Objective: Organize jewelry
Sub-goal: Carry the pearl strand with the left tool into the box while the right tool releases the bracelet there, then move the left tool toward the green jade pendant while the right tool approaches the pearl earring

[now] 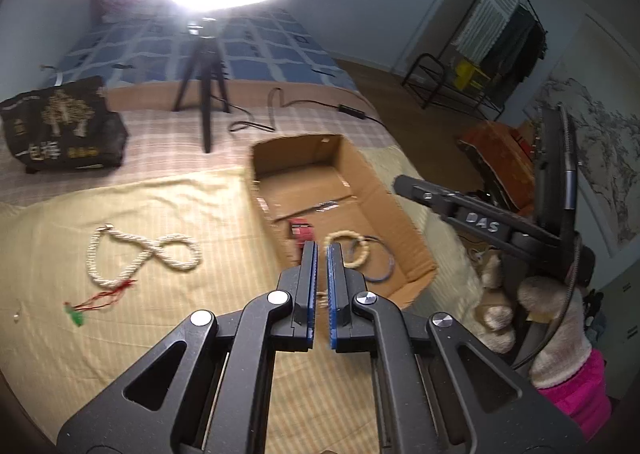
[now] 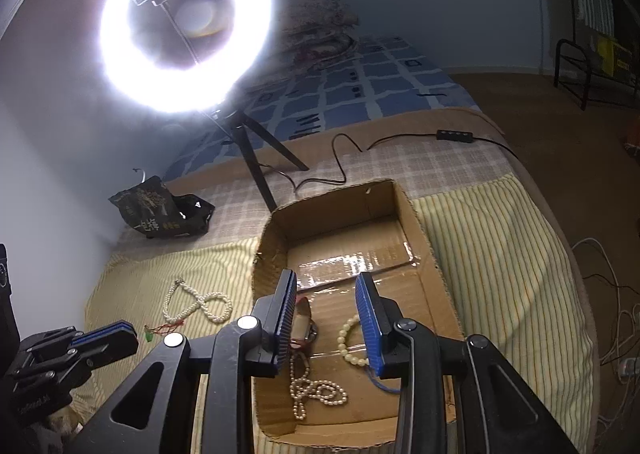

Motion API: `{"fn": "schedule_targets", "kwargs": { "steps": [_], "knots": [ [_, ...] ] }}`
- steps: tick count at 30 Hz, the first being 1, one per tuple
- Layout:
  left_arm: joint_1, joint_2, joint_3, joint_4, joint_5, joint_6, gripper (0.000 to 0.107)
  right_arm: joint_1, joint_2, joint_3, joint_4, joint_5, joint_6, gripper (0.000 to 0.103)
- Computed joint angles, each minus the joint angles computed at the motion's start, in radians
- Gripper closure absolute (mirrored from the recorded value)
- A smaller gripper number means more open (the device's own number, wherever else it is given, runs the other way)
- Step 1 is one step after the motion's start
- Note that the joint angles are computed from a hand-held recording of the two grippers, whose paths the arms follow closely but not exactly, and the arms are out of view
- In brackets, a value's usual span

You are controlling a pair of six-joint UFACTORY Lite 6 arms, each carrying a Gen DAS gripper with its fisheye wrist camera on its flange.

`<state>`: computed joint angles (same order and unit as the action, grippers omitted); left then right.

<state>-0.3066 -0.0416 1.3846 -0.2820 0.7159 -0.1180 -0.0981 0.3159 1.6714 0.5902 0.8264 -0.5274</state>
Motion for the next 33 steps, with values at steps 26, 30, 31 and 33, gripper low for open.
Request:
{"fn": "schedule_targets", "kwargs": {
  "steps": [26, 30, 31, 33],
  "knots": [
    [0.835, -0.106, -0.232, -0.234, 0.167, 0.626, 0.104, 0.392, -0.086, -0.169, -0.117, -0.136, 0.059, 0.033],
    [0.885, -0.057, -0.276, -0.243, 0.154, 0.686, 0.090, 0.472, -0.121, -0.261, -0.167, -0.189, 0.058, 0.032],
    [0.890, -0.049, -0.283, -0.246, 0.151, 0.696, 0.088, 0.491, -0.121, -0.275, -0.184, -0.197, 0.063, 0.032],
    [0.898, -0.018, -0.302, -0.252, 0.146, 0.703, 0.086, 0.529, -0.122, -0.311, -0.212, -0.218, 0.073, 0.032]
  ]
}}
